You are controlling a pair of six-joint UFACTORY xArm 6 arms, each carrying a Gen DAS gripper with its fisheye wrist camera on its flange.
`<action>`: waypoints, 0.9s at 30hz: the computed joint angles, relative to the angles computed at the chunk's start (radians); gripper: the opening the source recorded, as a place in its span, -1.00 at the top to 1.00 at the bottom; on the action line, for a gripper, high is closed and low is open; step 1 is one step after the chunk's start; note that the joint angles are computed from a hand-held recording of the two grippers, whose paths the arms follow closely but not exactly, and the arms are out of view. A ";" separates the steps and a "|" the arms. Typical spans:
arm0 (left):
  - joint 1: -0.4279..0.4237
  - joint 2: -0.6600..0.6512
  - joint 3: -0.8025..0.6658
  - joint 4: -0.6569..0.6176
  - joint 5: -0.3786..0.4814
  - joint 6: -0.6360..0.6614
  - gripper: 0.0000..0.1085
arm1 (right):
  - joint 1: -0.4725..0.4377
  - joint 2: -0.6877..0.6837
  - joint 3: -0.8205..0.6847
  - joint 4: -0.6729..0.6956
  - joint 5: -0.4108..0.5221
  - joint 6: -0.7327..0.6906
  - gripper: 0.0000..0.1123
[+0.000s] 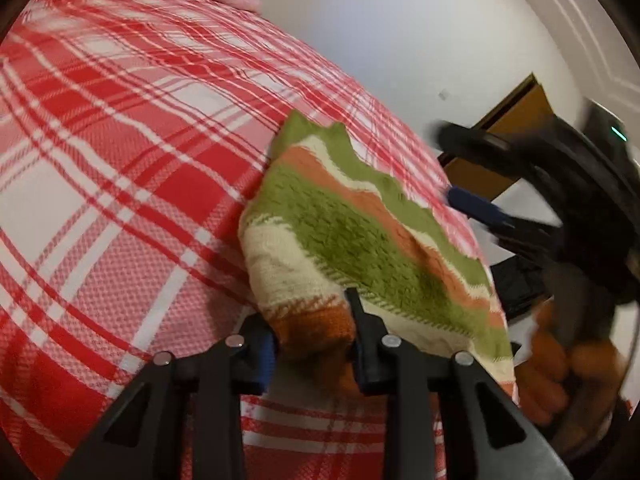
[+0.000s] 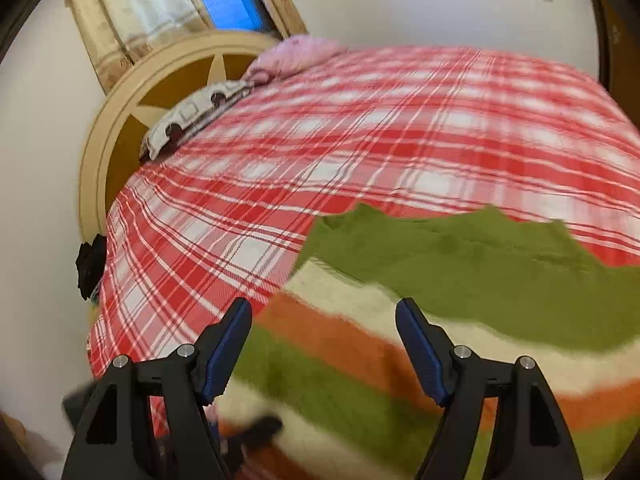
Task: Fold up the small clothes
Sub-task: 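Fold the hem up with the left tool while the right tool grasps the sleeve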
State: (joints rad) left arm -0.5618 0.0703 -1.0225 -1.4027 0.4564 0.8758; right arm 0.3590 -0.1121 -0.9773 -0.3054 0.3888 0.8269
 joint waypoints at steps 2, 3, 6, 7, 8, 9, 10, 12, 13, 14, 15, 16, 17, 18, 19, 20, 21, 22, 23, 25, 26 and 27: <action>0.001 0.001 0.006 -0.069 0.001 0.037 0.39 | 0.009 0.091 -0.088 -0.030 0.060 -0.011 -0.34; -0.004 0.001 0.007 -0.081 -0.007 0.038 0.35 | 0.011 0.135 -0.133 -0.042 0.088 -0.006 -0.34; -0.018 -0.006 0.013 -0.082 -0.034 0.041 0.35 | 0.015 0.223 -0.216 -0.029 0.116 -0.023 -0.34; -0.018 -0.008 0.014 -0.084 -0.034 0.042 0.35 | 0.017 0.243 -0.238 -0.031 0.133 -0.027 -0.34; -0.017 -0.007 0.014 -0.089 -0.031 0.041 0.35 | 0.022 0.279 -0.278 -0.018 0.167 -0.049 -0.34; -0.017 -0.005 0.011 -0.095 -0.026 0.041 0.34 | 0.025 0.312 -0.314 -0.003 0.204 -0.076 -0.34; -0.015 -0.005 0.011 -0.096 -0.021 0.040 0.33 | 0.030 0.330 -0.337 -0.017 0.238 -0.082 -0.34; -0.013 -0.009 0.013 -0.081 -0.018 0.040 0.33 | 0.049 0.360 -0.385 -0.110 0.313 -0.062 -0.34; -0.014 -0.009 0.012 -0.073 -0.019 0.035 0.32 | 0.061 0.382 -0.417 -0.137 0.362 -0.070 -0.39; -0.015 -0.010 0.011 -0.067 -0.018 0.029 0.30 | 0.069 0.395 -0.434 -0.145 0.381 -0.079 -0.43; -0.014 -0.007 0.007 -0.055 -0.014 0.017 0.26 | 0.074 0.406 -0.450 -0.152 0.401 -0.084 -0.50; -0.011 -0.005 0.002 -0.041 -0.003 0.002 0.23 | 0.072 0.411 -0.459 -0.146 0.411 -0.092 -0.52; -0.003 -0.002 -0.007 -0.030 0.013 -0.014 0.21 | 0.068 0.417 -0.469 -0.129 0.416 -0.101 -0.54; -0.001 -0.001 -0.010 -0.034 0.021 -0.017 0.16 | 0.059 0.422 -0.477 -0.094 0.422 -0.123 -0.57; -0.004 -0.002 -0.010 -0.036 0.018 -0.016 0.14 | 0.055 0.428 -0.486 -0.074 0.428 -0.138 -0.58; -0.009 0.000 -0.012 -0.036 0.009 -0.015 0.15 | 0.053 0.435 -0.501 -0.054 0.445 -0.160 -0.58; -0.020 -0.002 -0.011 -0.040 -0.015 -0.009 0.15 | 0.055 0.442 -0.515 -0.050 0.462 -0.174 -0.58; -0.032 -0.002 -0.011 -0.038 -0.036 -0.009 0.15 | 0.058 0.443 -0.517 -0.052 0.468 -0.178 -0.56; -0.052 -0.002 -0.011 -0.028 -0.070 -0.012 0.15 | 0.062 0.440 -0.515 -0.058 0.473 -0.183 -0.53; -0.079 -0.007 -0.008 0.018 -0.119 -0.028 0.28 | 0.065 0.420 -0.493 -0.075 0.467 -0.173 -0.28; -0.082 -0.007 -0.009 0.035 -0.124 -0.035 0.37 | 0.062 0.400 -0.470 -0.085 0.459 -0.152 -0.18; -0.079 -0.005 -0.012 0.038 -0.111 -0.036 0.48 | 0.056 0.386 -0.456 -0.082 0.450 -0.140 0.05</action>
State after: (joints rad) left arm -0.6410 0.0651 -1.0347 -1.3651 0.3451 0.8402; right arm 0.4154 0.2742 -1.4332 -0.3874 0.8386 0.6868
